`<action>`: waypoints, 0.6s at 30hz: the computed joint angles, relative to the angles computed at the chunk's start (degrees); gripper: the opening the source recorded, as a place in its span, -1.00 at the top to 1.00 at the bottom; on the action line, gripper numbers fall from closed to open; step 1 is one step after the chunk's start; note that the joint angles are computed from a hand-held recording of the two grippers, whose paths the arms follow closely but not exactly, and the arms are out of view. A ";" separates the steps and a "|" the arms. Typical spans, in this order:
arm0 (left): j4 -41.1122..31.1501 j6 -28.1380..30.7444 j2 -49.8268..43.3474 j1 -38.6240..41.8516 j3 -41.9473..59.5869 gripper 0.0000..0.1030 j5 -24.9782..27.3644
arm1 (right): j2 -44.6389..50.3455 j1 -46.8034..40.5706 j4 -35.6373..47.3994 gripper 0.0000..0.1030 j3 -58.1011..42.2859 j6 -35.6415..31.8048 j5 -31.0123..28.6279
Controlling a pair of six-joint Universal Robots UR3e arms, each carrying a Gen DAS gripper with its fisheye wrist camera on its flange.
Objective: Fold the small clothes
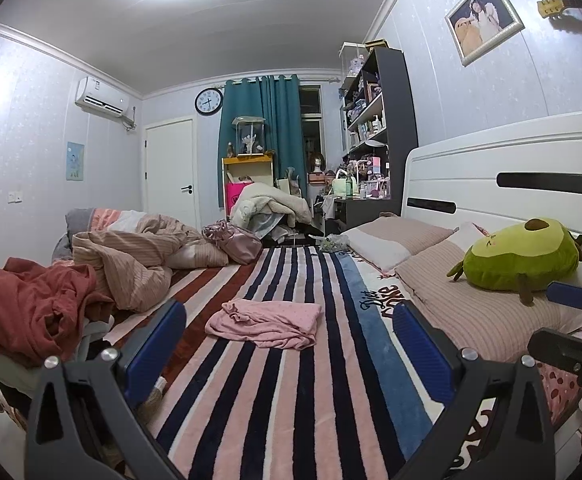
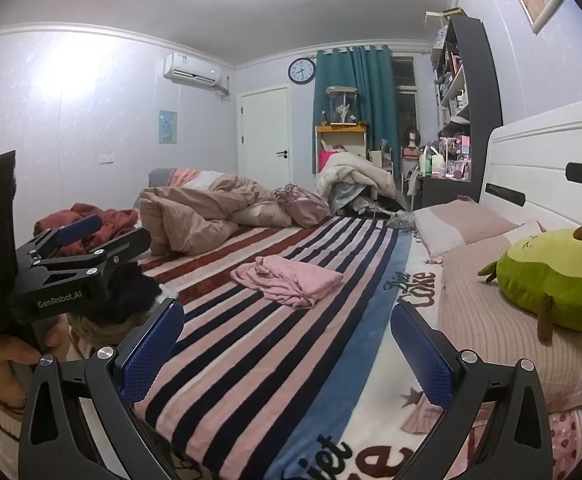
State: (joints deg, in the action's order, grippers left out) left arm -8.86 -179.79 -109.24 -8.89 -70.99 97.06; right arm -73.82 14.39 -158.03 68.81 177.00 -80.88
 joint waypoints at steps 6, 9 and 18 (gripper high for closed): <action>-0.18 0.04 -0.10 0.09 0.08 -0.98 -0.14 | -0.02 -0.30 0.08 -1.00 -0.06 0.10 0.20; -0.06 -0.04 -0.14 0.15 0.04 -0.98 -0.18 | 0.09 -0.09 0.01 -1.00 -0.09 0.27 -0.12; -0.31 -0.54 -0.35 1.23 -0.08 -0.98 -1.40 | 0.23 0.86 -0.05 -1.00 0.08 0.75 -1.56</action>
State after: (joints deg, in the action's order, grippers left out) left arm -9.16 -180.33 -109.59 -7.66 -71.08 95.66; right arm -73.59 15.26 -158.08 68.90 177.75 -82.44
